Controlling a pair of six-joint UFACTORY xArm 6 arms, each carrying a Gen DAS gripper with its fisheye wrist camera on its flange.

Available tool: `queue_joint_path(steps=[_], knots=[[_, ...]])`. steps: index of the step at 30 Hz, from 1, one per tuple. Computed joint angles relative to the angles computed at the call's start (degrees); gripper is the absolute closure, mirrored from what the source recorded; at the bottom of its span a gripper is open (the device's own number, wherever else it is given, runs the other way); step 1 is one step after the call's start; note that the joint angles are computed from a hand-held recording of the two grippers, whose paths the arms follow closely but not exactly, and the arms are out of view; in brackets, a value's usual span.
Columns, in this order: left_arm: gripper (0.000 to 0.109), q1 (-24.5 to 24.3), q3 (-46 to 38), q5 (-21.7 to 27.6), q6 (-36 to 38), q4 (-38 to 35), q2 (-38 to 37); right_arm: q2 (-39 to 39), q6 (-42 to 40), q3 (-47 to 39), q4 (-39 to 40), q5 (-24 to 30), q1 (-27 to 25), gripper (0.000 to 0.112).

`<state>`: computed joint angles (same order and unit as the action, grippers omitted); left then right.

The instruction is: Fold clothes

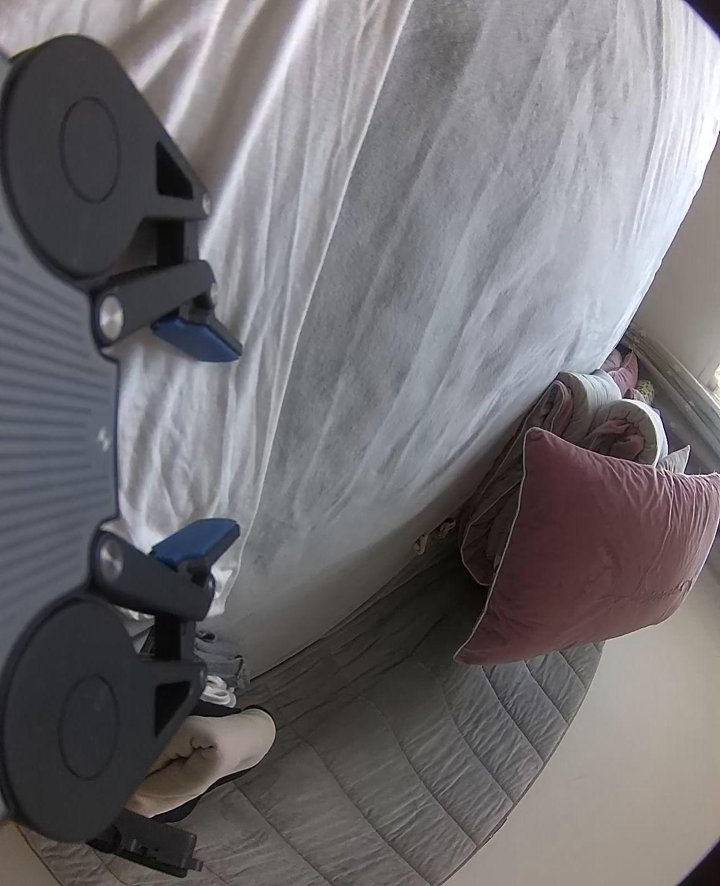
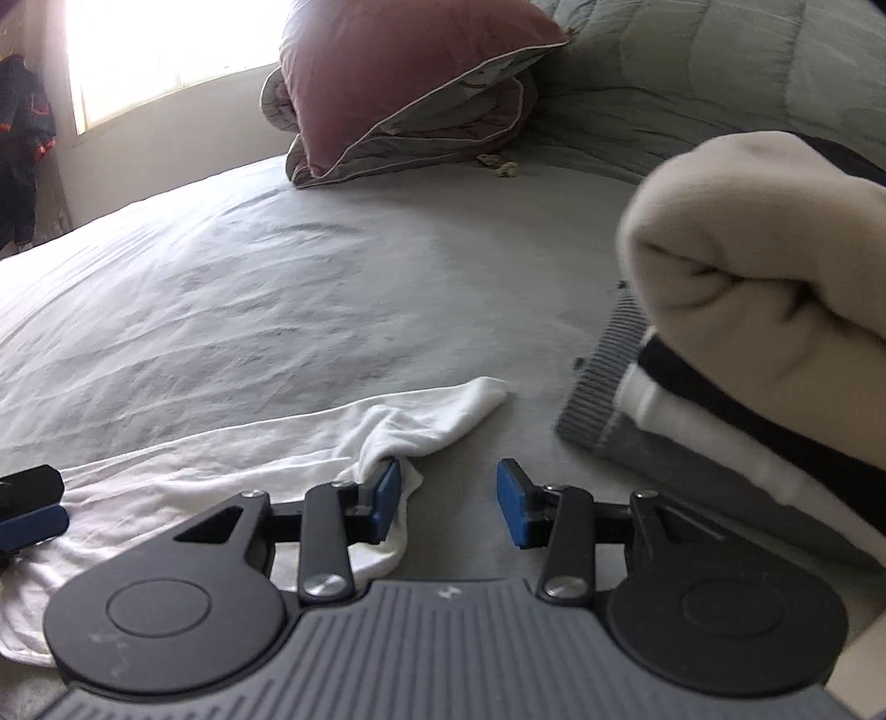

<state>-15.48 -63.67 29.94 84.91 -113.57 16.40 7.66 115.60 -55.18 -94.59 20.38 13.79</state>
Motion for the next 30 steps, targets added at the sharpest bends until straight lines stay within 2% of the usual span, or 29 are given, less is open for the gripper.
queue_joint_path(steps=[7,11,15,17,20,26,30], knots=[[0.045,0.0,0.03,-0.01,0.19,-0.16,0.0,3.09,0.94,-3.07,-4.81,0.4,1.49,0.069],[0.045,0.06,0.04,0.11,0.12,-0.13,0.01,3.88,5.33,-5.0,-11.78,-1.62,1.34,0.069],[0.044,0.1,0.02,0.23,0.12,-0.15,0.07,5.6,2.07,-7.84,-15.04,-3.41,1.95,0.069],[0.044,0.18,0.0,0.4,-0.03,-0.1,0.12,6.48,-0.39,-9.17,-15.85,-4.63,2.23,0.076],[0.044,0.47,0.02,0.93,-0.54,0.22,0.16,6.02,-0.71,-8.7,-14.9,-3.82,2.5,0.076],[0.045,0.6,-0.05,1.25,-0.91,0.44,0.23,4.37,5.05,-6.72,-13.88,-5.54,1.12,0.076],[0.045,0.64,-0.17,1.35,-0.9,0.47,0.38,4.05,22.08,-7.56,-22.71,-10.38,-1.14,0.076]])
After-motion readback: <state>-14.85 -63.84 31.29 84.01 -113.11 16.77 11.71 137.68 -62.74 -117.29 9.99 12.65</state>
